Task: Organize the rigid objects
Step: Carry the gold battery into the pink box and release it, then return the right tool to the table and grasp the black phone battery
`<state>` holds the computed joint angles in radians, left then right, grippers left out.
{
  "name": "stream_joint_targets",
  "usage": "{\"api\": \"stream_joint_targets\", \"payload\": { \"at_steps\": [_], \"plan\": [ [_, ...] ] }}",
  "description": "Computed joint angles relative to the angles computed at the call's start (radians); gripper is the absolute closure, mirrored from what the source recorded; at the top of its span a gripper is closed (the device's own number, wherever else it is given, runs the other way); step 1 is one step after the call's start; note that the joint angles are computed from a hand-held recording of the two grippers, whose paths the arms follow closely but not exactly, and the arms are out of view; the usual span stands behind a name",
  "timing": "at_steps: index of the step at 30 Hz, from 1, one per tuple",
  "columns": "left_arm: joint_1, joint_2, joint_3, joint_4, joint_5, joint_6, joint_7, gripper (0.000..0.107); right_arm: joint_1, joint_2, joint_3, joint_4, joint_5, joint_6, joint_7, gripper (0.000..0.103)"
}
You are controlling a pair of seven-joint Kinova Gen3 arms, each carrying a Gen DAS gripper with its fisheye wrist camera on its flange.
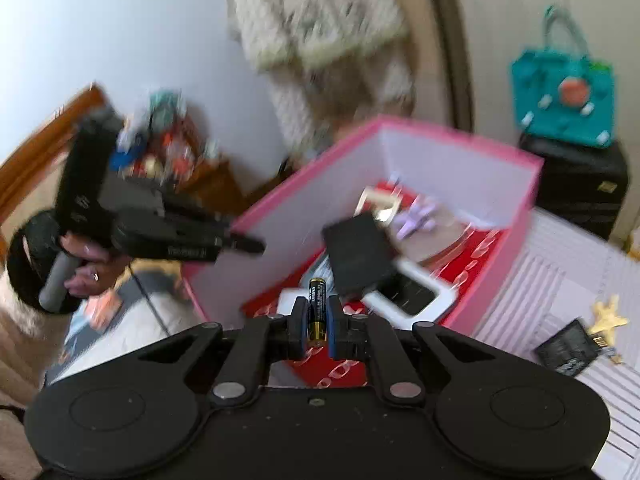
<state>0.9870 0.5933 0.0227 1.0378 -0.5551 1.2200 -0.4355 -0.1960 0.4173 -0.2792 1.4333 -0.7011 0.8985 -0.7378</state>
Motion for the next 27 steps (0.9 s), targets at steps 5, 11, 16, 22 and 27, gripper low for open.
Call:
{"api": "stream_joint_targets", "payload": {
  "at_steps": [5, 11, 16, 22, 27],
  "plan": [
    [-0.003, 0.002, 0.000, -0.004, 0.006, 0.001, 0.004, 0.100, -0.117, 0.081, 0.035, -0.129, 0.174, 0.099, -0.123, 0.092],
    [-0.004, 0.002, 0.000, -0.005, 0.008, 0.001, 0.006, 0.100, -0.127, 0.104, 0.025, -0.161, 0.230, 0.095, -0.144, 0.086],
    [-0.009, -0.004, 0.000, 0.005, 0.016, -0.013, 0.024, 0.100, -0.013, 0.044, -0.016, -0.109, 0.107, 0.071, -0.055, 0.084],
    [-0.003, 0.004, -0.003, -0.007, 0.015, -0.004, 0.044, 0.100, 0.093, -0.047, 0.015, 0.028, -0.037, -0.060, 0.034, 0.071],
    [-0.003, 0.004, -0.004, -0.010, 0.017, 0.003, 0.062, 0.100, 0.119, -0.055, 0.070, 0.110, -0.034, -0.187, -0.020, 0.067]
  ]
}}
